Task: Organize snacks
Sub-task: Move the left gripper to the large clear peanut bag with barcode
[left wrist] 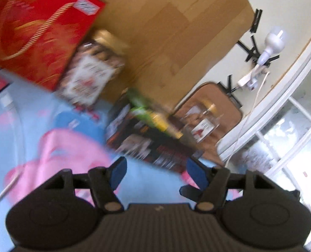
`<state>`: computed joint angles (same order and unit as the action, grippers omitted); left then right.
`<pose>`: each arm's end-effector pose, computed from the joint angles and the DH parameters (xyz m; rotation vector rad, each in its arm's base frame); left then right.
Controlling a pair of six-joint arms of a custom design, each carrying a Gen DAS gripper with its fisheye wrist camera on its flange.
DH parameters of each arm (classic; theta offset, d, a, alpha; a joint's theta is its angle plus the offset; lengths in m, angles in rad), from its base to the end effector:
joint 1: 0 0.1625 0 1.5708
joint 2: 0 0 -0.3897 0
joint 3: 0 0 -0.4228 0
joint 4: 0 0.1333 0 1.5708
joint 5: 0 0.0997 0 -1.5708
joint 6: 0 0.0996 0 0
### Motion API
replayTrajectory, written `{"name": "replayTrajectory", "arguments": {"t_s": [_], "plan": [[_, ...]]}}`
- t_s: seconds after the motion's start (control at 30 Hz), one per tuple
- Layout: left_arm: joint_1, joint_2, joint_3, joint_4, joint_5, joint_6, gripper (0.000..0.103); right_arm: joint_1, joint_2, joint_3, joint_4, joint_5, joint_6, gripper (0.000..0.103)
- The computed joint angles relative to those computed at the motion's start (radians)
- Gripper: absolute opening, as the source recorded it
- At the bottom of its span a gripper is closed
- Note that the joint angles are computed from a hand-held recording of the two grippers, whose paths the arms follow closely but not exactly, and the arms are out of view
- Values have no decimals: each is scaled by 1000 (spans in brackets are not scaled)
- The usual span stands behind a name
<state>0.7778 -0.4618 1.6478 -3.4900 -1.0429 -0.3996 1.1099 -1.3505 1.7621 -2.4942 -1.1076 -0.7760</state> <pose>-0.3267 -0.5793 -0.0530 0.2640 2.8212 -1.3231 -0.1090 -0.6193 0.3448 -0.6292 2.8247 -1.0107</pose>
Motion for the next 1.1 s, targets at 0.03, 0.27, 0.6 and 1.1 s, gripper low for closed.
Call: {"name": "replayTrajectory", "arguments": {"t_s": [0.03,0.27,0.6,1.1], "plan": [[-6,-14,37,-11,15,-18,64,-2,-9,7,47,-17,-12,38],[5,-46,205,-139,-59,-160,64,-16,-32,31,175,-71,60,38],[-8,3,230,-241,-49,-169,56,-7,-11,0,269,-56,123,38],[7,11,241,-304,-92,-155,57,-18,-20,34,285,-20,105,19]]}}
